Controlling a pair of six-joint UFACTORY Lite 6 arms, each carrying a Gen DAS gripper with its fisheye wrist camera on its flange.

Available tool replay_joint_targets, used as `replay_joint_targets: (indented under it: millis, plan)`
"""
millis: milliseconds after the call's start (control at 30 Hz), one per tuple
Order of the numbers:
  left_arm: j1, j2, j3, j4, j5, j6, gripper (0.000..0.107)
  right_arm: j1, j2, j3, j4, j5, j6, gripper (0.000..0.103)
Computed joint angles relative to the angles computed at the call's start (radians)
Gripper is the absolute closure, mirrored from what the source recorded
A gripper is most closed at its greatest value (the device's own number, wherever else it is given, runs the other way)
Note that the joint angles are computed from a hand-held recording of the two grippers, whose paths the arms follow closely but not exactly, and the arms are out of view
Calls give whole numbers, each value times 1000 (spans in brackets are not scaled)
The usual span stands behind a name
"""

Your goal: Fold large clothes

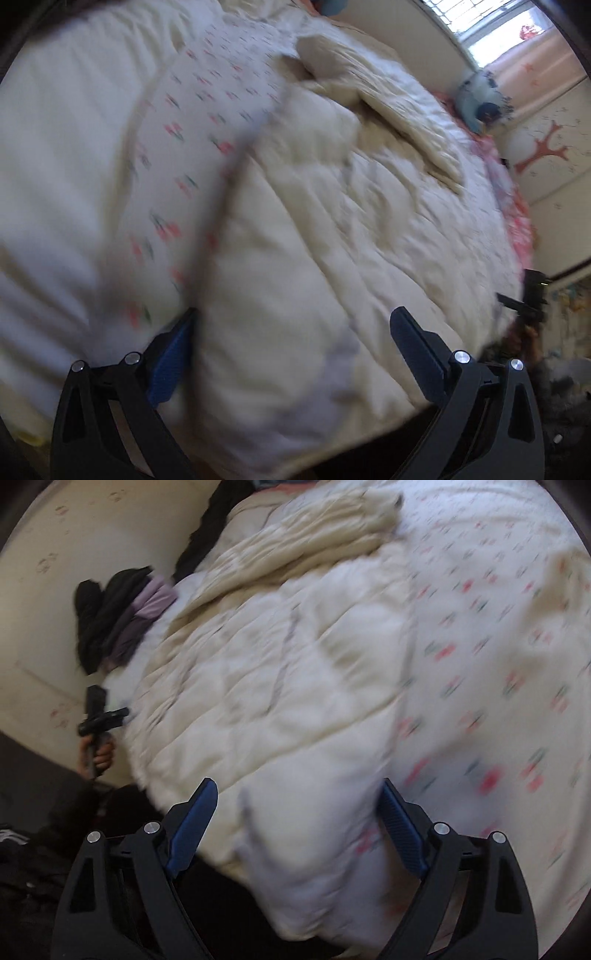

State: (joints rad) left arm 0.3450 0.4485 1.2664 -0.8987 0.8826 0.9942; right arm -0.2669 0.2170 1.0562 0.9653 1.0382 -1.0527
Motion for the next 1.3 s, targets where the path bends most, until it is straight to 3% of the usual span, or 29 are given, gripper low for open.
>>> replay_joint_targets:
  millis: [67,133,167,200,233,300,367,467,500,533,567,600,633,667,700,833,967,1100,1167,1233,1300]
  plan:
    - [-9,-62,-73,-30,14,30,10,28,-50,-49,-17,-40,16,25]
    - [-42,-89,-100,-10,-44,-15,24,36,-79,-72,-18,-81,39,42]
    - [-63,-93,-101,26,-73,-70,30,23,-67,-75,3,-83,27,61]
    - [-79,-105,-112,51,-99,-120,45,3,-64,-86,25,-74,13,75]
    - [-78,-84,-89,60,-101,-143,60,-18,-63,-101,55,-65,-8,78]
    - [-43,-98,-100,52,-67,-151,78,-54,-69,-119,89,-24,-47,81]
    - [-6,-152,-149,12,-37,-94,83,-67,-95,-127,66,-19,-30,78]
    - [25,-184,-176,-62,10,-33,83,-72,-123,-143,-22,-65,26,58]
    - [25,-161,-172,-62,-1,-45,76,-83,-124,-158,-11,-39,10,53]
    - [25,-126,-159,-56,5,-55,54,-82,-124,-165,-4,-29,-1,53]
    - [22,-67,-137,-55,21,-66,49,-69,-124,-174,6,-22,-16,52]
    - [14,-46,-140,-71,6,-65,49,-52,-124,-183,19,-22,-30,58]
    - [8,-54,-151,-82,-11,-61,50,-34,-135,-197,35,-32,-42,68]
    - [2,-77,-167,-95,-19,-58,59,-24,-147,-204,59,-46,-43,87]
    - [8,-98,-181,-99,-9,-56,86,-32,-154,-212,91,-39,-53,90]
    - [14,-293,-247,-143,49,-81,93,-123,-287,-244,248,99,-91,92]
    - [37,-544,-266,-157,209,-138,94,-231,-433,-191,290,286,-37,92]
    - [140,-783,-300,-135,422,-151,94,-413,-564,-124,195,549,-18,92]
    - [193,-863,-356,-89,529,-99,89,-494,-610,-131,95,631,-54,88]
    - [277,-883,-465,9,609,25,57,-528,-624,-206,-34,657,-110,78]
    - [360,-825,-584,104,574,122,51,-546,-621,-301,-128,617,-153,58]
